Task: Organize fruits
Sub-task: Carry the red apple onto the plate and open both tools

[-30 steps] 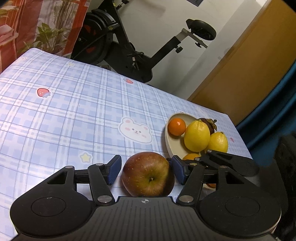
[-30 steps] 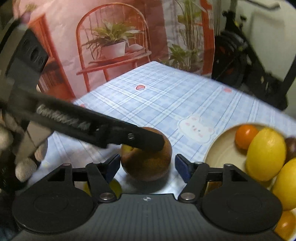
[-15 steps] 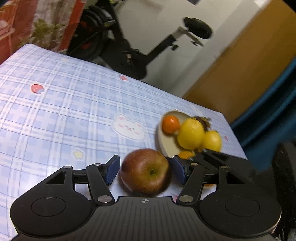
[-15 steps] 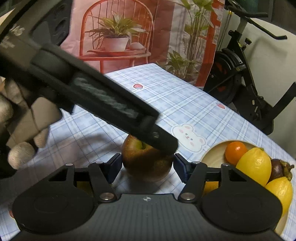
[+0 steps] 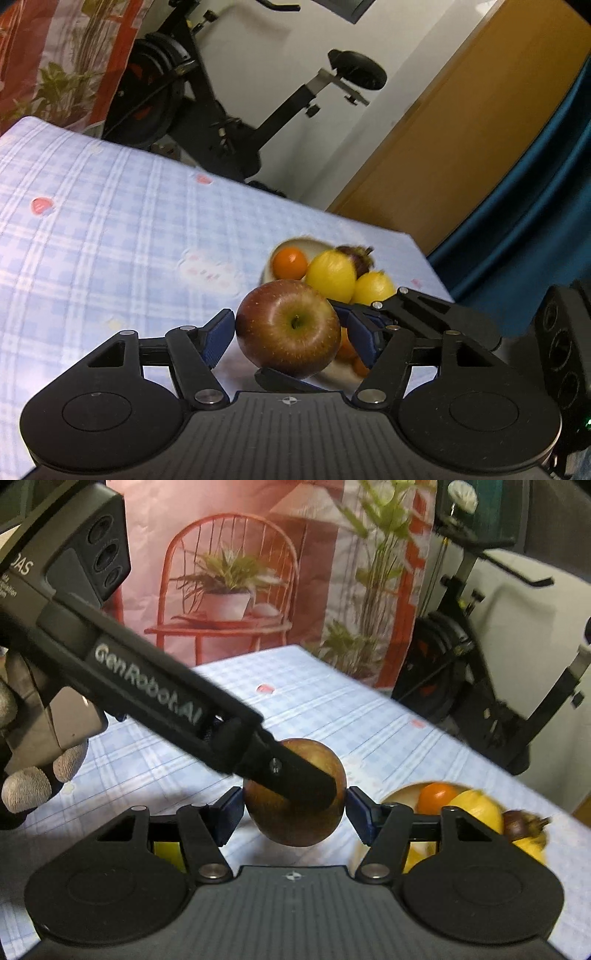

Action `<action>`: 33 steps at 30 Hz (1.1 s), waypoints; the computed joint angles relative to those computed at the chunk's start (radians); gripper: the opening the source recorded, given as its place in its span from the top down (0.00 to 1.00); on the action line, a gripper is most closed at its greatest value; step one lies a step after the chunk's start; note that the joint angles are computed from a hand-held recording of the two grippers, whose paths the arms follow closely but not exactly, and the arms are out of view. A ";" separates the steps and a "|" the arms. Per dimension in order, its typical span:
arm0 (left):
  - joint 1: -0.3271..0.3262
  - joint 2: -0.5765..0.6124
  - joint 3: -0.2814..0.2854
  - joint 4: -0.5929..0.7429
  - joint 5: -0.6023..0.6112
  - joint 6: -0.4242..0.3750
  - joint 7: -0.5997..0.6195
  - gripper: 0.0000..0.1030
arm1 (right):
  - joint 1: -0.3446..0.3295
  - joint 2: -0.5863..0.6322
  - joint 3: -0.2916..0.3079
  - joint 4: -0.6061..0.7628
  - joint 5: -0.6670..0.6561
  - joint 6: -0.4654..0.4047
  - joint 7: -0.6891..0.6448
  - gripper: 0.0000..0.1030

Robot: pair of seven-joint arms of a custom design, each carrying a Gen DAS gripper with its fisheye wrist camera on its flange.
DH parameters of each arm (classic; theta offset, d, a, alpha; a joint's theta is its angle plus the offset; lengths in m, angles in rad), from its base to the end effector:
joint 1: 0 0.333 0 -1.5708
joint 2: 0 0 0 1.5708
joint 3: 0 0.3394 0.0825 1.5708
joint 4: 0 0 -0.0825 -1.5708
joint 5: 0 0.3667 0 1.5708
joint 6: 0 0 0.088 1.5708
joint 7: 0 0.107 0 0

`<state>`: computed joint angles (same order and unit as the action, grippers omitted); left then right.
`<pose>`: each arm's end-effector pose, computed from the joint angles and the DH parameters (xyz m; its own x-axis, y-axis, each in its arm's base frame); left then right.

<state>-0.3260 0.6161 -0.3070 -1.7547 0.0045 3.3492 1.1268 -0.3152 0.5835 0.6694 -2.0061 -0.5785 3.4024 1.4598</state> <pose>0.6032 -0.3840 0.3853 -0.2618 -0.8186 0.5113 -0.7111 -0.1945 -0.6756 0.6060 0.2205 0.3705 0.6961 -0.7078 0.1204 -0.3218 -0.4576 -0.8289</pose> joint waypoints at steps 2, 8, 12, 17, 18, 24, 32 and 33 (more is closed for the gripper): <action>-0.012 0.033 0.005 0.056 -0.001 -0.011 -0.001 0.33 | 0.026 -0.010 -0.035 0.012 0.016 0.004 0.001 0.39; 0.000 0.151 -0.039 0.235 -0.001 -0.069 -0.001 0.33 | 0.142 -0.035 -0.184 0.047 0.075 0.013 -0.007 0.39; -0.053 0.199 0.013 0.336 -0.013 -0.143 -0.004 0.33 | 0.223 -0.031 -0.276 0.072 0.121 0.007 -0.033 0.39; -0.115 0.222 0.099 0.409 -0.023 -0.226 -0.030 0.34 | 0.262 -0.017 -0.318 0.094 0.159 0.001 -0.064 0.39; -0.128 0.225 0.120 0.419 -0.022 -0.238 -0.041 0.34 | 0.280 -0.017 -0.337 0.100 0.171 0.000 -0.074 0.40; -0.166 0.243 0.170 0.475 0.005 -0.296 -0.073 0.34 | 0.305 -0.026 -0.367 0.093 0.213 0.009 -0.096 0.39; -0.190 0.185 0.218 0.403 0.041 -0.278 -0.147 0.33 | 0.285 -0.064 -0.358 0.052 0.235 0.009 -0.086 0.37; -0.191 0.174 0.223 0.389 0.045 -0.265 -0.154 0.33 | 0.269 -0.071 -0.345 0.041 0.232 0.012 -0.079 0.37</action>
